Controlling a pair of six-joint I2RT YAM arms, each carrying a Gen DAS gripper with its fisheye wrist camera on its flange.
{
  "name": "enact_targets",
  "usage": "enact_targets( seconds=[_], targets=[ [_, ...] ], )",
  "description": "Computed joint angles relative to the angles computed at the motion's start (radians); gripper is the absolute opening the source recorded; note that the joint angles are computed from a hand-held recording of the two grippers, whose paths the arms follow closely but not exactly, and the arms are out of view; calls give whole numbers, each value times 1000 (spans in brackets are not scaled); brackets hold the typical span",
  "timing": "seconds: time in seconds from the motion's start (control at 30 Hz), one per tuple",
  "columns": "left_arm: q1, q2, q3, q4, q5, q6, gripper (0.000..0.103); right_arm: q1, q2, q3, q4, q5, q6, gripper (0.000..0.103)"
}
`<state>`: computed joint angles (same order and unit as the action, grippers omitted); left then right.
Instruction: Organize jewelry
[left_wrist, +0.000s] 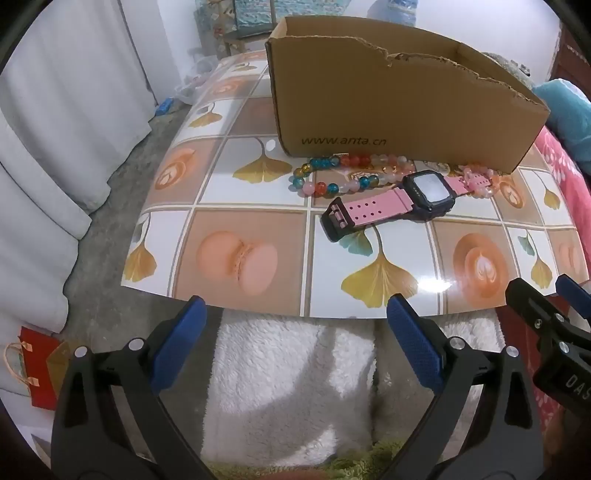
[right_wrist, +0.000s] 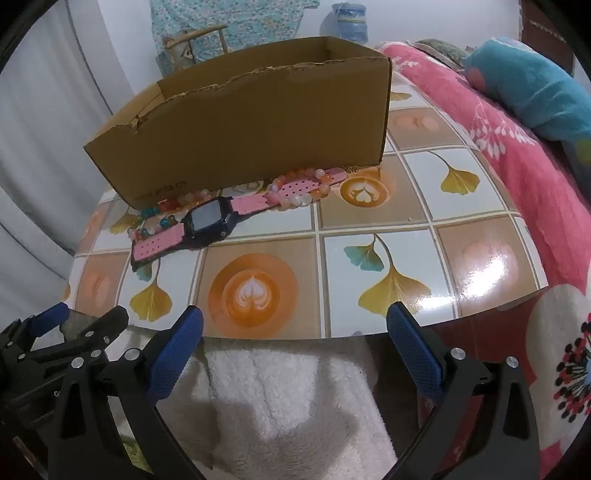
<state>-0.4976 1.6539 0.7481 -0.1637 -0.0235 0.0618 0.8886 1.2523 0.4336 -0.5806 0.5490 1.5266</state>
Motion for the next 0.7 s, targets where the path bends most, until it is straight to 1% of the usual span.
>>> enact_targets(
  seconds=[0.13,0.2,0.3,0.37,0.4,0.7],
  targets=[
    [2,-1,-1,3,4,0,95,-6,-12,-9,4,-11,-9,97],
    [2,0,2,1,4,2,95,-34,-23,-2,1,-24,-45,97],
    [-8,2,-1,8,-4,-7,95,-23,23,15,10,-22,-42,97],
    [-10,1,-3,10,-9,-11,95,-30,24,19,10,-27,-57,97],
    [-11,0,-4,11,-11,-13,95,-12,33,18,11,-23,-45,97],
    [21,34,16,14,11,5,95,6,57,25,21,-27,-50,97]
  ],
)
